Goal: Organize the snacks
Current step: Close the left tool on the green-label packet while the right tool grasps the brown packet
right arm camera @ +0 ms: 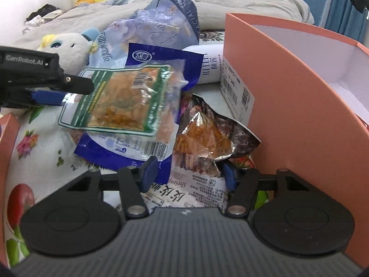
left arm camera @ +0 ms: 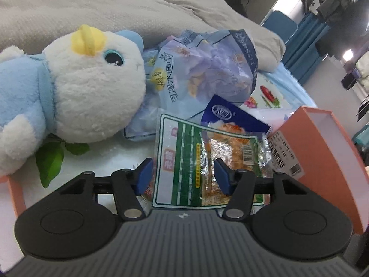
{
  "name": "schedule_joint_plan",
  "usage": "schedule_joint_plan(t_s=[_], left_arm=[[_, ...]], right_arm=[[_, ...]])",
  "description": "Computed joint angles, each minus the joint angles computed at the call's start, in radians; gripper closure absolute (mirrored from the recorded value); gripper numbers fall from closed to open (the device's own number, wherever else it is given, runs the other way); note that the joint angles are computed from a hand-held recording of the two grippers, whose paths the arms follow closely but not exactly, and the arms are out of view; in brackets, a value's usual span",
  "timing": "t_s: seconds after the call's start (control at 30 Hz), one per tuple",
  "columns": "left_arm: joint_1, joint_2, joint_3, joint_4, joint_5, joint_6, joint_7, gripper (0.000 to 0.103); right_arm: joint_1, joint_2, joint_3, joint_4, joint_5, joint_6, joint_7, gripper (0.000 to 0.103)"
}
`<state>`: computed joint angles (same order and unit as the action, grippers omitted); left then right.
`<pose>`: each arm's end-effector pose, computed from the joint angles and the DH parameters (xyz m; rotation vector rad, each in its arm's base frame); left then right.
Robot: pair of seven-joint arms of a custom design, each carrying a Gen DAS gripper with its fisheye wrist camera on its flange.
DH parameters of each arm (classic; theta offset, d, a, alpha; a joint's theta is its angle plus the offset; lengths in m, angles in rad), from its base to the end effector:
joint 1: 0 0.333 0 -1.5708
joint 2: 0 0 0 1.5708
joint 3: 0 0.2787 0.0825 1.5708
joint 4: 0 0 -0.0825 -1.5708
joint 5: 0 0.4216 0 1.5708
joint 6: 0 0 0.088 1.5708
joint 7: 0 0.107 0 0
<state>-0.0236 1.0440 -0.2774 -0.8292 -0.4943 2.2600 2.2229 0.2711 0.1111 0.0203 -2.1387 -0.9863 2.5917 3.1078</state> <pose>0.8183 -0.1558 0.3101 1.4452 -2.4975 1.1618 0.5761 0.1894 0.3223 -1.3815 2.2479 -0.8144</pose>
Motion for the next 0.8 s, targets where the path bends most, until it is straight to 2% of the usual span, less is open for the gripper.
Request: schedule_joint_plan(t_s=[0.13, 0.23, 0.3, 0.33, 0.37, 0.4, 0.6, 0.8], left_arm=[[-0.050, -0.072, 0.055, -0.131, 0.069, 0.137, 0.003, 0.042], [-0.063, -0.088, 0.063, -0.164, 0.090, 0.184, -0.004, 0.058], [-0.077, -0.093, 0.079, -0.172, 0.114, 0.202, -0.022, 0.076], [-0.080, -0.100, 0.084, -0.182, 0.123, 0.211, -0.027, 0.081], [-0.079, -0.110, 0.084, -0.199, 0.129, 0.221, -0.023, 0.092], [-0.076, -0.125, 0.082, -0.221, 0.131, 0.233, -0.016, 0.097], [-0.047, -0.241, 0.062, -0.371, 0.091, 0.281, -0.004, 0.103], [-0.009, -0.399, 0.038, -0.563, -0.010, 0.342, 0.002, 0.103]], right_arm=[[-0.005, -0.006, -0.003, -0.008, -0.001, 0.024, -0.012, 0.053], [-0.010, -0.013, -0.005, -0.016, -0.005, 0.039, -0.015, 0.059], [-0.012, -0.020, -0.004, -0.020, -0.008, 0.043, -0.015, 0.068], [-0.011, -0.022, -0.004, -0.019, -0.017, 0.036, -0.013, 0.070], [-0.012, -0.026, -0.003, -0.021, -0.021, 0.036, -0.017, 0.072], [-0.014, -0.028, -0.002, -0.023, -0.018, 0.040, -0.022, 0.073], [-0.022, -0.067, 0.005, -0.057, -0.011, 0.055, -0.017, 0.076], [-0.027, -0.131, 0.024, -0.108, -0.019, 0.045, -0.004, 0.076]])
